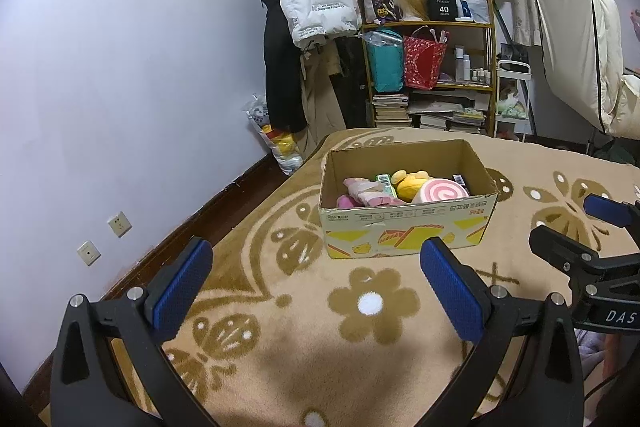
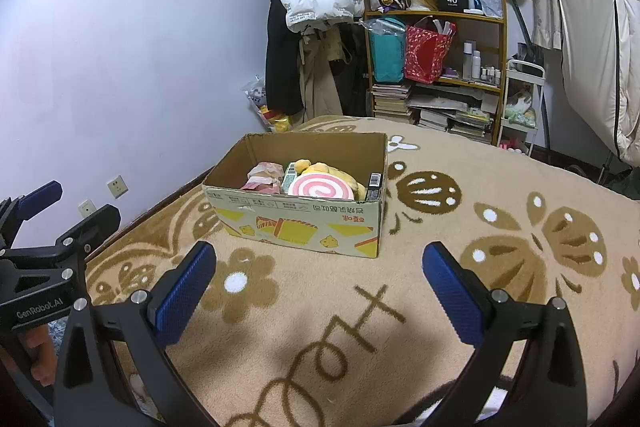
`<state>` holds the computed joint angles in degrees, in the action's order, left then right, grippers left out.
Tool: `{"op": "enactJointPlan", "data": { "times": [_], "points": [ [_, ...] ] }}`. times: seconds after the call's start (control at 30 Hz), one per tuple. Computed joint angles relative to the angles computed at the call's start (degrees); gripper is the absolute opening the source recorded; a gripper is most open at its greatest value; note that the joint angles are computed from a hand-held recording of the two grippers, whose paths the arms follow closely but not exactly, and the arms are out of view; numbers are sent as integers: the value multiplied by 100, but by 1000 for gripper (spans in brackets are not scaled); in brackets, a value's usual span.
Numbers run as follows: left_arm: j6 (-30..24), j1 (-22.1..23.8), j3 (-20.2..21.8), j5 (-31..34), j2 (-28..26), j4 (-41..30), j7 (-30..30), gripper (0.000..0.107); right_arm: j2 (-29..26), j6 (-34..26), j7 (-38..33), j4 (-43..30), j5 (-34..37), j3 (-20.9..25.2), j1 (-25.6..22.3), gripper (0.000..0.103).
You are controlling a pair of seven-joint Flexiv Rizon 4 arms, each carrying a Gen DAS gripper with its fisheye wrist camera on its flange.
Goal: Organize soft objects
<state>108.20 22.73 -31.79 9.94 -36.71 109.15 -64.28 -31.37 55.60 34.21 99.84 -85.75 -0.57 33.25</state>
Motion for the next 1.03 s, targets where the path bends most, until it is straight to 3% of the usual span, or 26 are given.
{"op": "enactJointPlan", "data": {
  "times": [1.03],
  "points": [
    [-97,67,-98,-72,4,17,125,103,-2,6,8,19,-2,3,-13,103]
  ]
}}
